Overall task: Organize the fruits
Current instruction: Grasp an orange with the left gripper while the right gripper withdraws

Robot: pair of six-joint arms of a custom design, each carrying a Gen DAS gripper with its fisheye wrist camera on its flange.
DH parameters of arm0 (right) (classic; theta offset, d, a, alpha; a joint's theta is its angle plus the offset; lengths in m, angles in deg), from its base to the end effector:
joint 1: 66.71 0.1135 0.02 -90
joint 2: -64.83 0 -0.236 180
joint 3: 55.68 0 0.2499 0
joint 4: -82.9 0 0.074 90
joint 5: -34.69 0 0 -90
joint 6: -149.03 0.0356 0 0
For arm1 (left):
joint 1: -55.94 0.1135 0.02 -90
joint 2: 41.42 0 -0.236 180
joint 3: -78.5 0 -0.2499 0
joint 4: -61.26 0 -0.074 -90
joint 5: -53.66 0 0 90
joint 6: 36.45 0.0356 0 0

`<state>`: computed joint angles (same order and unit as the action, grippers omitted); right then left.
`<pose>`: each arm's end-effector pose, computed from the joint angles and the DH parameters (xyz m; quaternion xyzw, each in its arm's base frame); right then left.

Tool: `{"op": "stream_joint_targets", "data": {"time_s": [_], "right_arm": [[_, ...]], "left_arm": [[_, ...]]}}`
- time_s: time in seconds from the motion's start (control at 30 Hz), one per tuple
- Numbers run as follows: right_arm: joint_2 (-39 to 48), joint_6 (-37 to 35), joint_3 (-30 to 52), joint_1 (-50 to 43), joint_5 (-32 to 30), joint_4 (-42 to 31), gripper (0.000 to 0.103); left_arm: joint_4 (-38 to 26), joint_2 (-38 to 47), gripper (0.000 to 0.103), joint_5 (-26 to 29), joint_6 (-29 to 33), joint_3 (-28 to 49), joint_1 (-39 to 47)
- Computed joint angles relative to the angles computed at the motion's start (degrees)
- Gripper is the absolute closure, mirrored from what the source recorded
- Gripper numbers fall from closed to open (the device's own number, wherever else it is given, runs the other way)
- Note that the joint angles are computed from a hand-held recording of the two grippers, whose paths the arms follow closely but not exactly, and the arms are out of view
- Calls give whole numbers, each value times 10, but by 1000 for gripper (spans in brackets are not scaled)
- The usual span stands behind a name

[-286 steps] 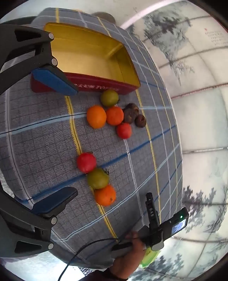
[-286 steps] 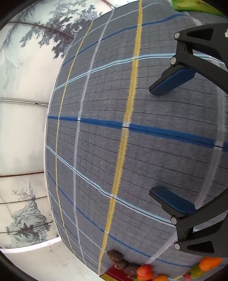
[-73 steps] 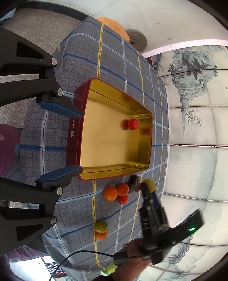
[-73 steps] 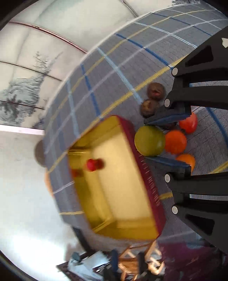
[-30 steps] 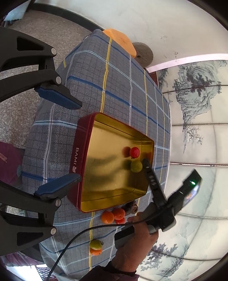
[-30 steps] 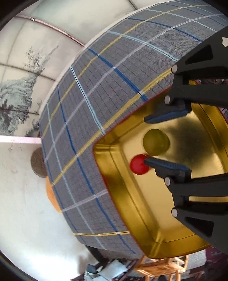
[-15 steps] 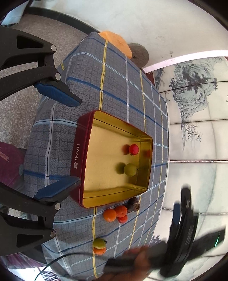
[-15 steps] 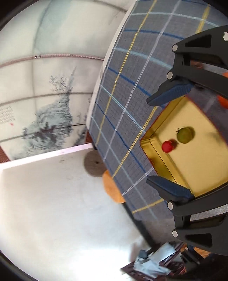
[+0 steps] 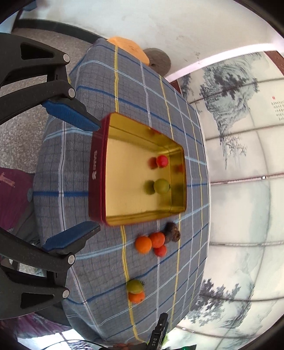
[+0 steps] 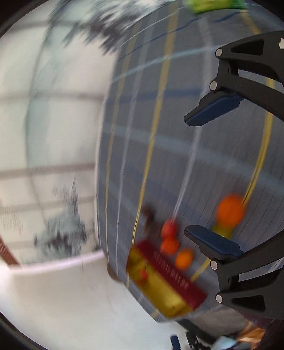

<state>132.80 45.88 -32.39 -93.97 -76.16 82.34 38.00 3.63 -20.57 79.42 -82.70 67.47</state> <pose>0.1700 -0.0733 0.0804 0.0433 0.9110 0.0277 0.4092 0.1466 0.0200 0.0877 0.1631 0.9162 -0.0120 0.3659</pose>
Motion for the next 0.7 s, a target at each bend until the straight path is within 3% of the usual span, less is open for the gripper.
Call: {"op": "stream_joint_targets", "data": {"time_s": [0.17,0.33,0.53,0.7], "right_arm": [[191,-57,56,-170,-46,70,13],[322,-68,126,-209,-51,89,13],[361,-106,135,-230,-83,101,13],[349,-121,122,-236,-112,100,10]], "left_arm": [[-31,-41,18,-51,-36,-6,-94],[-29,-14,18,-76,-59,7,-177],[7,101,21,-64,-96,66,-264],[79,267,32,-75,-152,155,-341]]}}
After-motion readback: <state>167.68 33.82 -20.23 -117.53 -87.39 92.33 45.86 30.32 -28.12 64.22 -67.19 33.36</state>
